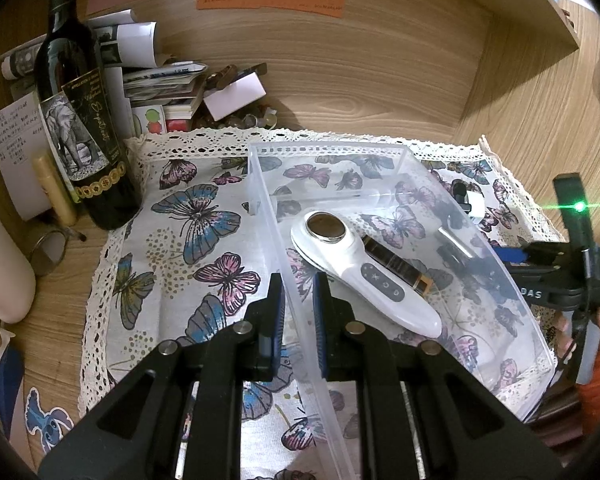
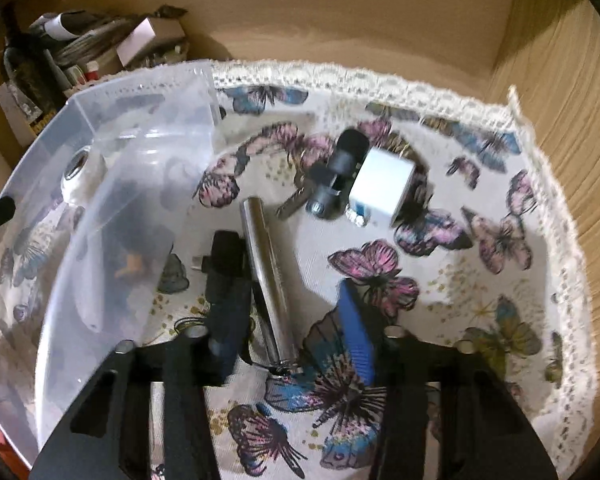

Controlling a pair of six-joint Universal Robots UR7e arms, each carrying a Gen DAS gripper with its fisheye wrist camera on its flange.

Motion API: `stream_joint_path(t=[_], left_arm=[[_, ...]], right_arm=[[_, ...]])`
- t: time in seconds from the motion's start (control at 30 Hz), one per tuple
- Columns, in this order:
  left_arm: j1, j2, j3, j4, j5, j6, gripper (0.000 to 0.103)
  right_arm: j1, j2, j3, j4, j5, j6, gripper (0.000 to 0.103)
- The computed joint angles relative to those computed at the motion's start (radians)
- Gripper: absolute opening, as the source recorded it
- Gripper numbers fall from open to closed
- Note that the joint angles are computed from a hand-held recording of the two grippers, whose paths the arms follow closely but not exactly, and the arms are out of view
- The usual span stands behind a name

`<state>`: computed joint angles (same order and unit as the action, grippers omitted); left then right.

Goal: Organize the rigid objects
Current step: 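Move the right gripper to the silver metal tube and grasp it, then place the silver tube into the tray beside the case and release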

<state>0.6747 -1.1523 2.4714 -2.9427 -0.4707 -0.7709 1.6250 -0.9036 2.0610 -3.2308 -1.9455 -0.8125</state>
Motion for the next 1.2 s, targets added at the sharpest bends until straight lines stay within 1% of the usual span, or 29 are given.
stream_joint_path(t=[0.07,0.1,0.13,0.27,0.47,0.7,0.87,1.0,1.2], left_arm=[[0.0,0.0,0.0,0.0,0.0,-0.001,0.013],[0.0,0.0,0.0,0.0,0.0,0.0,0.013],[0.0,0.0,0.0,0.0,0.0,0.0,0.013],[0.0,0.0,0.0,-0.001,-0.001,0.0,0.013],[-0.001,0.001,0.0,-0.004,-0.001,0.0,0.013],[-0.002,0.002,0.004,-0.016,0.0,0.005,0.013],[-0.001,-0.002,0.008,-0.027,-0.002,0.013,0.013],[0.002,-0.004,0.006,-0.025,-0.004,0.017,0.013],[0.002,-0.005,0.006,-0.023,-0.003,0.017,0.013]], right_arm=[[-0.003,0.003,0.006,-0.024,0.007,-0.008,0.023],[-0.003,0.0,0.007,-0.018,0.011,-0.008,0.015],[-0.003,-0.001,0.008,-0.021,0.011,-0.009,0.014],[0.001,0.0,0.019,-0.063,0.011,-0.026,0.014],[0.019,-0.05,0.042,-0.076,0.057,-0.029,0.014],[0.063,-0.11,0.061,-0.116,0.128,-0.046,0.014],[0.104,-0.129,0.071,-0.153,0.159,-0.065,0.014],[0.13,-0.145,0.074,-0.137,0.199,-0.068,0.014],[0.168,-0.135,0.077,-0.122,0.233,-0.095,0.014]])
